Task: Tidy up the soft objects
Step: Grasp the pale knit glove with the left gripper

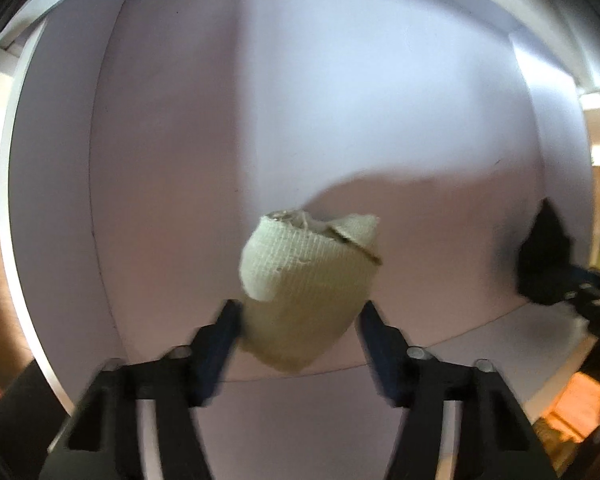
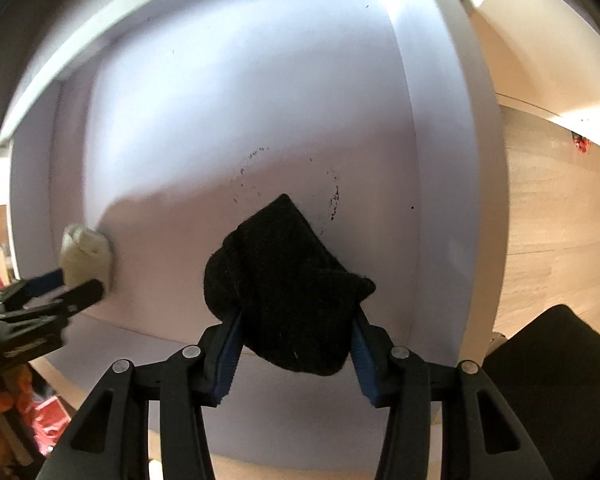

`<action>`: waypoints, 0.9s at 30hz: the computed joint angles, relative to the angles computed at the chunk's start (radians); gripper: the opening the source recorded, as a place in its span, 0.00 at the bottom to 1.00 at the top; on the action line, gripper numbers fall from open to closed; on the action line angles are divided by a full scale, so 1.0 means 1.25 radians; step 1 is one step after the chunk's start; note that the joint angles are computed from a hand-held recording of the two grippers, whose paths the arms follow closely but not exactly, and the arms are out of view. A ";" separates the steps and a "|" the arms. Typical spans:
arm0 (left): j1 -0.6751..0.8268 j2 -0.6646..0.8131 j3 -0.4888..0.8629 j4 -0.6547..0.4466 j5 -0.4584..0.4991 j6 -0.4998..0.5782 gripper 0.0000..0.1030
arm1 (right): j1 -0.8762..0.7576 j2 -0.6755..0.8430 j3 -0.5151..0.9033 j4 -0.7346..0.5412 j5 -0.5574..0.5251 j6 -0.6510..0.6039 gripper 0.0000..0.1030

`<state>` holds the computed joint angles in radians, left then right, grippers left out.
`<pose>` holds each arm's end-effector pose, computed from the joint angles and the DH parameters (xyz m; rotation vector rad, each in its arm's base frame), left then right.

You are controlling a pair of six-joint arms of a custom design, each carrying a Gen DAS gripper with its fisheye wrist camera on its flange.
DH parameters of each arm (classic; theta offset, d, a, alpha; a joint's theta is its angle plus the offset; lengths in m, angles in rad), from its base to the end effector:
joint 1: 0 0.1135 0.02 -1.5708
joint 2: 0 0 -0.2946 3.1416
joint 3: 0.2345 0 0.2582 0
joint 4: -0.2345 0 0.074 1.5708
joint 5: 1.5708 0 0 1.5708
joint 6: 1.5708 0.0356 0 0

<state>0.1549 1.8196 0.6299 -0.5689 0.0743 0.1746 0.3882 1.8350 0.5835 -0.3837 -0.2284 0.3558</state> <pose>0.2190 0.0315 0.0807 -0.0188 -2.9646 0.1545 0.2059 0.0929 0.0698 0.0373 -2.9854 -0.2841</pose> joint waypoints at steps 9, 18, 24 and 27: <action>-0.034 -0.010 -0.008 0.016 -0.005 -0.013 0.55 | -0.091 -0.152 -0.044 -0.075 -0.094 -0.010 0.47; -0.060 0.006 -0.037 0.060 -0.014 -0.045 0.54 | -0.200 -0.367 0.012 -0.341 -0.164 -0.109 0.47; -0.082 0.022 -0.032 0.070 -0.008 -0.073 0.54 | -0.232 -0.467 0.157 -0.544 -0.164 -0.138 0.47; -0.090 0.021 -0.030 0.070 -0.008 -0.080 0.53 | -0.259 -0.478 0.284 -0.644 -0.147 -0.175 0.47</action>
